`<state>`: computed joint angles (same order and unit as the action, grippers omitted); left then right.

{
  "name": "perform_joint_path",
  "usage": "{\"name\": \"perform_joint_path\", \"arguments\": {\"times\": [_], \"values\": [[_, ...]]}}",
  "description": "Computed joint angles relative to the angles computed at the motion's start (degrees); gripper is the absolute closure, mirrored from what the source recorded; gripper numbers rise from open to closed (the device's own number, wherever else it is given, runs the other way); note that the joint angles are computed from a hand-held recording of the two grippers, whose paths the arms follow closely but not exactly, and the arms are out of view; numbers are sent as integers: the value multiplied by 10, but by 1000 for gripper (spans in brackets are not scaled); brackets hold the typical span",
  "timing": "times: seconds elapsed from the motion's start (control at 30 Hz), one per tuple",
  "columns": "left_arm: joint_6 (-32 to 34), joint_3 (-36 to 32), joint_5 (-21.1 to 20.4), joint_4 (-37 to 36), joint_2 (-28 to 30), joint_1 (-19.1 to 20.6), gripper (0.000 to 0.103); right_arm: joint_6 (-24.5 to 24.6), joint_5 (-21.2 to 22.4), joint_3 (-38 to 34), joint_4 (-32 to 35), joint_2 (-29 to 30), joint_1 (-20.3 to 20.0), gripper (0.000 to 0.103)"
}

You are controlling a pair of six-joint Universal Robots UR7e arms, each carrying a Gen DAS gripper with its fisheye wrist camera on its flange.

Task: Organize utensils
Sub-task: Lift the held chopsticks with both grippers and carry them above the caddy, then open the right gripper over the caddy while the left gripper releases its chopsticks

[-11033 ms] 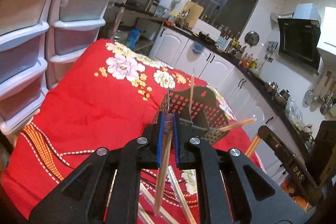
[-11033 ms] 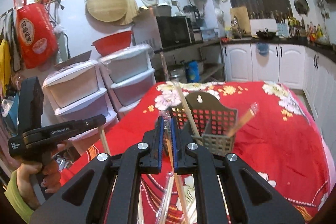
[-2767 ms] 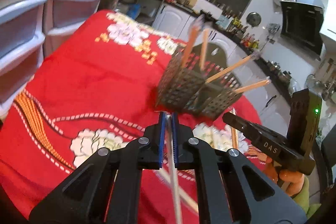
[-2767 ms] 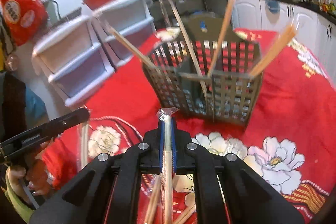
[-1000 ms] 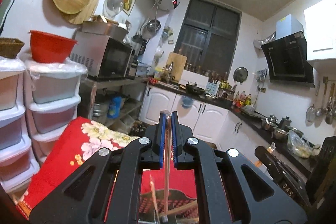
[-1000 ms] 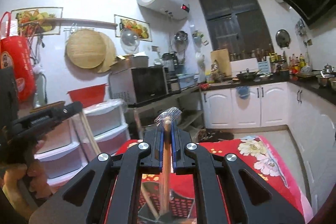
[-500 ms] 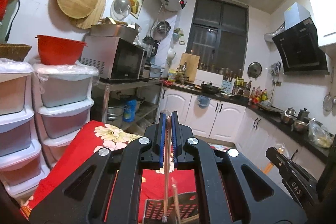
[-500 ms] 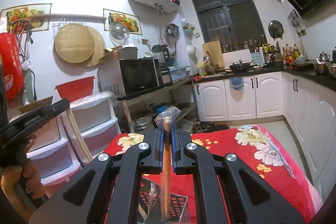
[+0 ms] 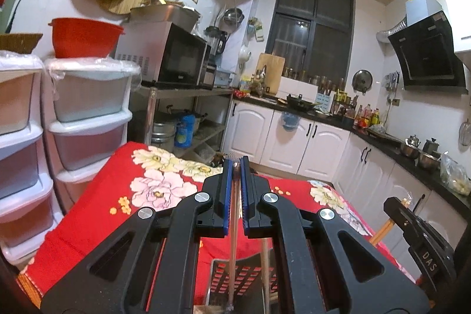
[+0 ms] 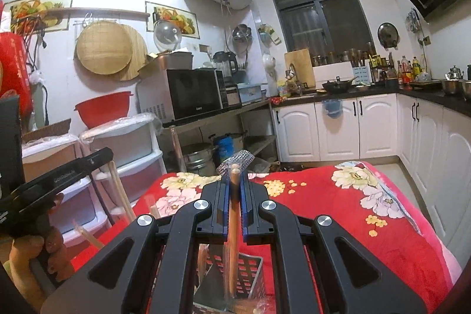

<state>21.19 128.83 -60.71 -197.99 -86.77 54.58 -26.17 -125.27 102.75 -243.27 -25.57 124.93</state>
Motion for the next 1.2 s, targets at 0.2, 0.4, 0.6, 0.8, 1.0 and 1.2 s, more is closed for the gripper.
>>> {"name": "perform_joint_path", "arguments": {"times": [0.2, 0.4, 0.6, 0.8, 1.0, 1.2], "values": [[-13, 8, -4, 18, -5, 10, 102, 0, -9, 0, 1, 5, 2, 97], [-35, 16, -1, 63, -23, 7, 88, 19, -29, 5, 9, 3, 2, 76], [-50, 26, 5, 92, -40, 5, 75, 35, -36, 16, 14, -6, 2, 66], [-58, 31, 3, 115, -61, 3, 50, 43, -32, 26, 20, -15, 7, 54], [-90, 32, -24, 178, -99, 8, 27, 20, -56, 33, -2, -15, 24, 44], [-101, 45, -34, 208, -136, 2, 13, 4, -78, 47, -17, -14, 41, 35]]}}
